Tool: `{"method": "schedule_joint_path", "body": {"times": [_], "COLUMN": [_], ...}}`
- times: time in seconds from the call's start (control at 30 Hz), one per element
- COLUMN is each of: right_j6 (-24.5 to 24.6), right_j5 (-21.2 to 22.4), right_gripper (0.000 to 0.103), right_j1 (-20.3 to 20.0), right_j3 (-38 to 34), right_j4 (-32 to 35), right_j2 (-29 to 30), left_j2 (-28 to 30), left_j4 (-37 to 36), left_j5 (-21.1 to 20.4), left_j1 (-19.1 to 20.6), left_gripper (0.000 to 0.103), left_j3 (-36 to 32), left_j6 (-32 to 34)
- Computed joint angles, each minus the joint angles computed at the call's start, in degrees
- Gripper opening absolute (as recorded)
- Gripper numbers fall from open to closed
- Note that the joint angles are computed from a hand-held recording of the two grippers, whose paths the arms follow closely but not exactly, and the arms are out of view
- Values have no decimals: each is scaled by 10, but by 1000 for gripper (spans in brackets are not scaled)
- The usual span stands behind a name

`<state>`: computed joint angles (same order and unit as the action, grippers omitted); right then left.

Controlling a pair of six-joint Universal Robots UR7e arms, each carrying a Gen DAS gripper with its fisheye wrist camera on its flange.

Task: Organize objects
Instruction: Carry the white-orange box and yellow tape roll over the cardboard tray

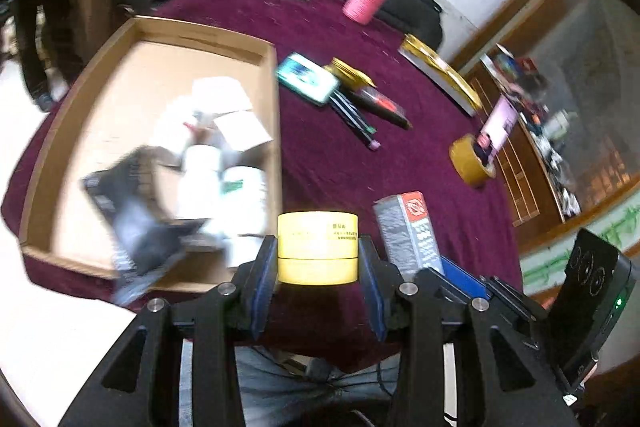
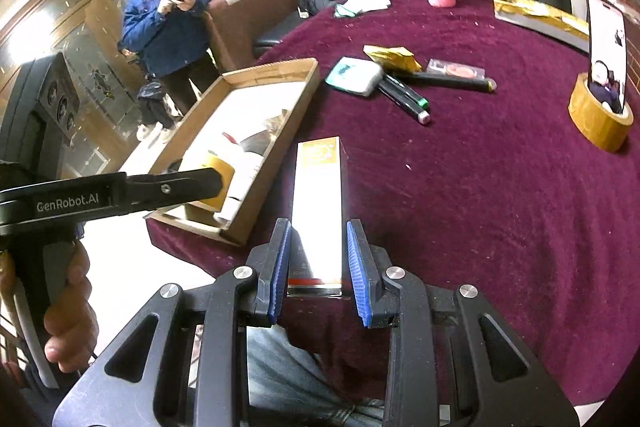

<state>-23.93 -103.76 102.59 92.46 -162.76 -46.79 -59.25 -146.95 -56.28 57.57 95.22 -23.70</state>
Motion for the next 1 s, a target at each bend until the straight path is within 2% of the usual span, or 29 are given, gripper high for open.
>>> {"method": "schedule_joint_path", "body": {"times": [0.17, 0.43, 0.67, 1.0], "right_j6": [-11, -22, -14, -11], "right_j5": [2, 14, 21, 22], "right_gripper": [28, 28, 28, 28], "right_j1": [13, 27, 30, 30], "right_j3": [-3, -50, -143, -280], "right_j4": [9, 48, 101, 173], "right_j2": [9, 40, 92, 170], "left_j2": [-28, -35, -14, 24], "left_j4": [-12, 15, 56, 96], "left_j5": [20, 42, 52, 40], "left_j1": [2, 24, 51, 85], "left_gripper": [39, 39, 39, 39], "left_j3": [16, -12, -71, -138], "left_j6": [-7, -26, -31, -33]}}
